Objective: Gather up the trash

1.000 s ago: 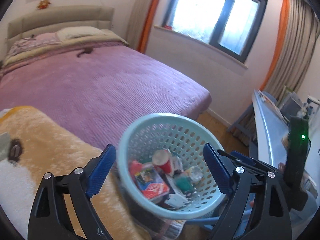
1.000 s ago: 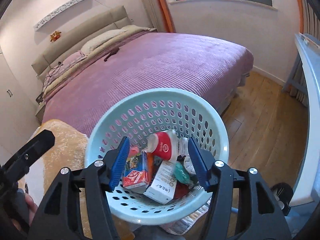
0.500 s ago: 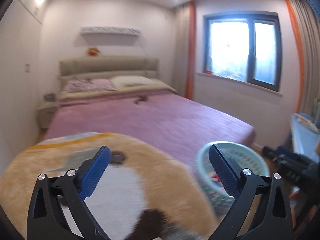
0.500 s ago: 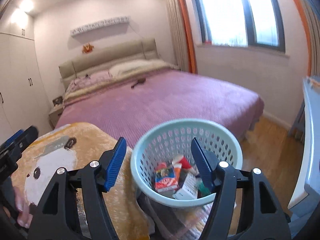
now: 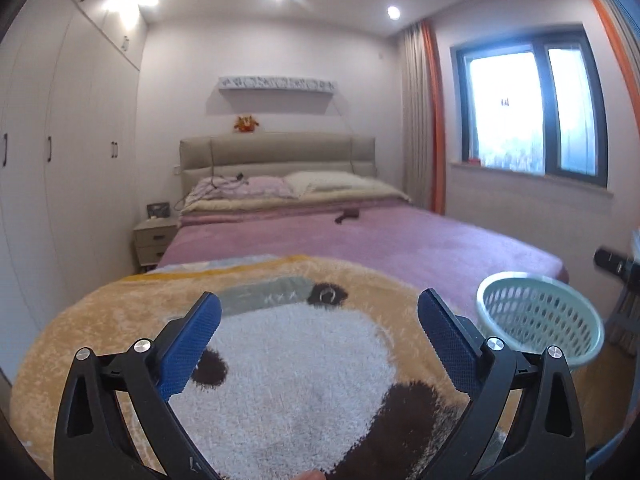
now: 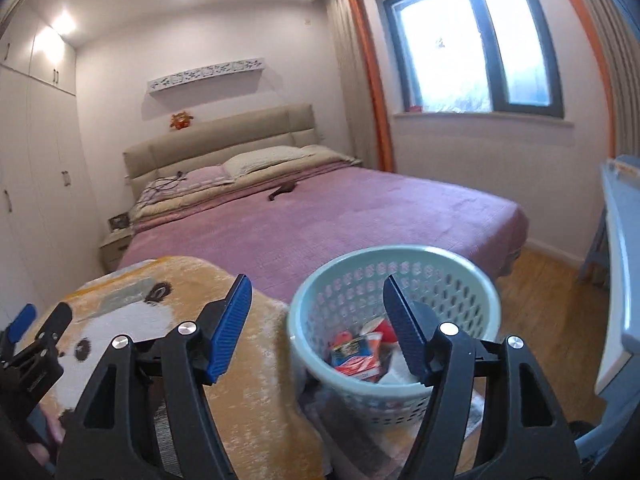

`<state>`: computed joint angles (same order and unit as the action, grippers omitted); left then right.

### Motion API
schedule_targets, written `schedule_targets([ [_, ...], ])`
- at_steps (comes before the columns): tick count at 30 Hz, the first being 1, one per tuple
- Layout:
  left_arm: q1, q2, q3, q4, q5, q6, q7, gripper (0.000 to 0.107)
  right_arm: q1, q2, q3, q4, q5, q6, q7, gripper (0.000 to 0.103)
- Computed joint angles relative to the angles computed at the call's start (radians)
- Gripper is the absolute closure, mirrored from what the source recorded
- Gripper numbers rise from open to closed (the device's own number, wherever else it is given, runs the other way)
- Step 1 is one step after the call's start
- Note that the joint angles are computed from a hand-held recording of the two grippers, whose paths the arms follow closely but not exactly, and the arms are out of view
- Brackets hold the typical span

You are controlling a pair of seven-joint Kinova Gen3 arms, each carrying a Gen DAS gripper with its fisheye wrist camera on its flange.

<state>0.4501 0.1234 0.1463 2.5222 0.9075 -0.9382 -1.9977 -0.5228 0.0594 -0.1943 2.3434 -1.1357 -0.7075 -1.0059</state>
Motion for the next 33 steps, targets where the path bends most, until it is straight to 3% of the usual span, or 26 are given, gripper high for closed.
schedule_targets([
  [2,-0.011,-0.011,-0.003,-0.008,-0.006,0.045,-0.011,0.012,-0.001,-0.001,0.000,0.002,-0.004,-0.010,-0.002,0.038],
  [12,0.052,0.027,0.015,-0.019,0.079,-0.015,-0.067,0.012,-0.038,0.010,-0.020,0.007,-0.077,-0.120,0.054,0.038],
  [22,-0.021,-0.012,-0.012,-0.013,-0.011,0.103,0.030,0.012,-0.059,0.023,-0.023,0.001,-0.092,-0.134,0.069,0.038],
  [33,-0.055,-0.027,-0.014,-0.005,-0.054,0.133,0.081,0.012,-0.058,0.029,-0.014,-0.009,-0.094,-0.119,0.090,0.038],
])
